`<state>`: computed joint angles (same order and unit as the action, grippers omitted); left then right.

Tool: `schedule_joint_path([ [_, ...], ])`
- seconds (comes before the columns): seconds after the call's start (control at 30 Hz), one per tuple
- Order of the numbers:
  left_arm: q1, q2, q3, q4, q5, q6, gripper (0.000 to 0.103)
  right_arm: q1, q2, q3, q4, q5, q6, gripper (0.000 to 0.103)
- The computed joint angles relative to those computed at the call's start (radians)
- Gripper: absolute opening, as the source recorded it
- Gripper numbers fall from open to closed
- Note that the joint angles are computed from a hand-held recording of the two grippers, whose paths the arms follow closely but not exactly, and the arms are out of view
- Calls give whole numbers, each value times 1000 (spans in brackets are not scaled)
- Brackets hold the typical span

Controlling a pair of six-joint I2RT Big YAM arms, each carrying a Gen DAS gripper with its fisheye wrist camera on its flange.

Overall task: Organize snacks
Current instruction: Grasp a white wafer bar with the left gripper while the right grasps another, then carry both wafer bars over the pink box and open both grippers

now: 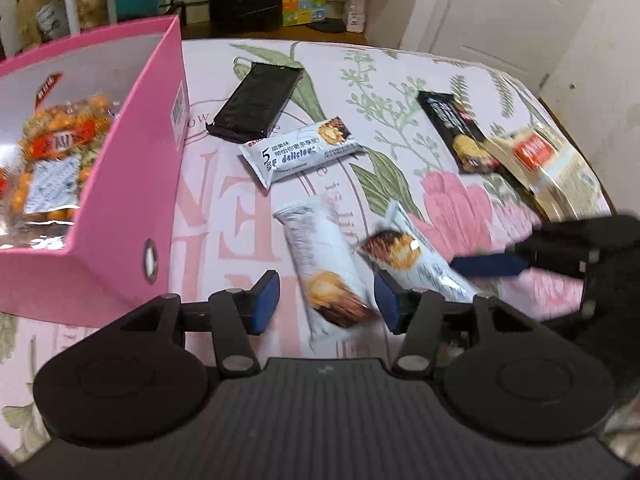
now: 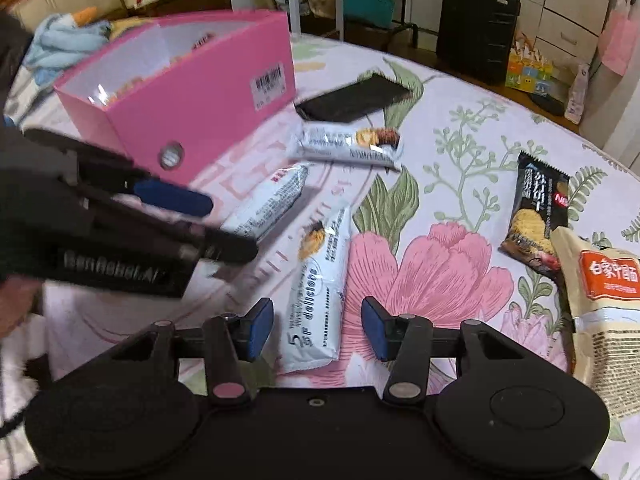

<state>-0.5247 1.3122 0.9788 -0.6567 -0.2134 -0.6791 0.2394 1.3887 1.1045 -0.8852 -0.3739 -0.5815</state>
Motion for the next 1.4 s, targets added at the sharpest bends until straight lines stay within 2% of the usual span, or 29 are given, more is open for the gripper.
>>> schedule_joint_path([
  [0.03,11,8,-1,13,26,-8,52,3,4,-4,11,9,2,49],
  [0.1,36,14,-17,49,103,-37,49,-1,-1,-8,18,7,16,34],
  [0.13,40,14,-22,53,123,-50,47,-7,-1,-1,1,-5,27,32],
  [0.17,42,11,-27,60,135,-55,44,-13,-3,6,-15,-13,45,32],
  [0.2,42,7,-29,61,142,-54,36,-17,-7,11,-31,-16,62,32],
  [0.23,42,4,-29,58,150,-54,34,-19,-13,15,-49,-15,73,32],
  [0.37,34,-23,-36,46,173,-67,32,-17,-25,25,-108,19,129,32],
  [0.57,17,-66,-35,-34,208,-63,31,-22,-68,5,-171,1,226,32],
  [0.7,13,-80,-7,-118,204,-42,31,-6,-101,-7,-189,38,257,32],
  [0.83,16,-119,15,-199,197,-18,31,-11,-130,-16,-214,29,286,32],
  [1.07,13,-185,61,-393,189,23,31,24,-182,-5,-296,64,230,32],
  [1.23,13,-254,86,-524,193,66,31,64,-236,32,-385,11,185,32],
  [1.4,17,-363,90,-608,121,83,31,113,-289,85,-443,-75,139,32],
])
